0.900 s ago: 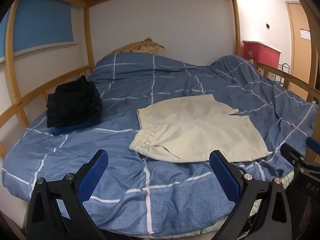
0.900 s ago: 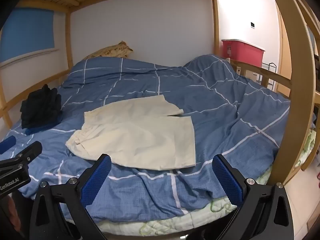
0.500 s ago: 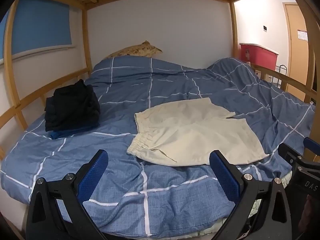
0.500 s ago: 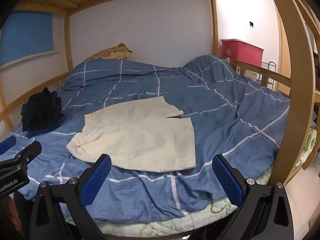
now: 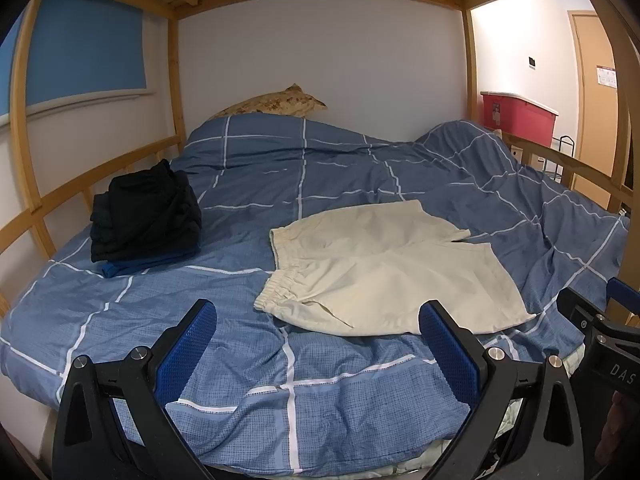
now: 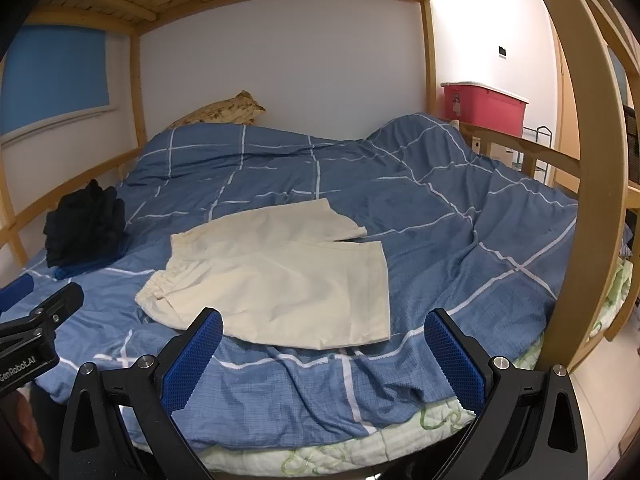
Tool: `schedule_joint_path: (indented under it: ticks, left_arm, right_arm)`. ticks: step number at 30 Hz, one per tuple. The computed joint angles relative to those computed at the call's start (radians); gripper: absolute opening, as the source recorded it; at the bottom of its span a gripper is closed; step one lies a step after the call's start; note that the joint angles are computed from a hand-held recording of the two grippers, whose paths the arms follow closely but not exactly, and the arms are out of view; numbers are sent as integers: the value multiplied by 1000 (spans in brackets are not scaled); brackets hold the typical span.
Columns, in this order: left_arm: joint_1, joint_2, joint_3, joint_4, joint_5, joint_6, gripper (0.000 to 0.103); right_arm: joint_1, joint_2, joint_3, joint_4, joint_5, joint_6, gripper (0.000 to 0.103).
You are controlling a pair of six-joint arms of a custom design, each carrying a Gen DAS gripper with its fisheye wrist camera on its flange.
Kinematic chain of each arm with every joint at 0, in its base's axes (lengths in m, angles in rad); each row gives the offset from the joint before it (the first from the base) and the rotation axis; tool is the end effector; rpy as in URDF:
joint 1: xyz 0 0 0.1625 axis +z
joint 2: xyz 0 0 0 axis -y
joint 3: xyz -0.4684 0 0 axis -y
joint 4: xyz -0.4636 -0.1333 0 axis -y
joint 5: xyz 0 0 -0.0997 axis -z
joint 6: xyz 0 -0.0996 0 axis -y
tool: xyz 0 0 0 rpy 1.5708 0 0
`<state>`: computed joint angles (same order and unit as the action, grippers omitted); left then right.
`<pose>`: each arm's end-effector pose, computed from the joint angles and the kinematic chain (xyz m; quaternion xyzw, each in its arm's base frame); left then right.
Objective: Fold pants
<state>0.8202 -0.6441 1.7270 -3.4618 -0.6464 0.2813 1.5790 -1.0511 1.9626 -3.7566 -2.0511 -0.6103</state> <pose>-0.3246 -0.6601 0.0649 0.2535 0.8024 -0.4376 0.3170 0.0924 -0.6295 0.2722 0.1028 -0.7868 0.4952 0.3539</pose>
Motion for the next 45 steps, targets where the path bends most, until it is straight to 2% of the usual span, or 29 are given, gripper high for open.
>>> schedule_joint_path:
  ticks: [45]
  left_arm:
    - [9,15,-10,-53,22,38,103]
  right_arm:
    - [3,10,-14,7,-10,-11,102]
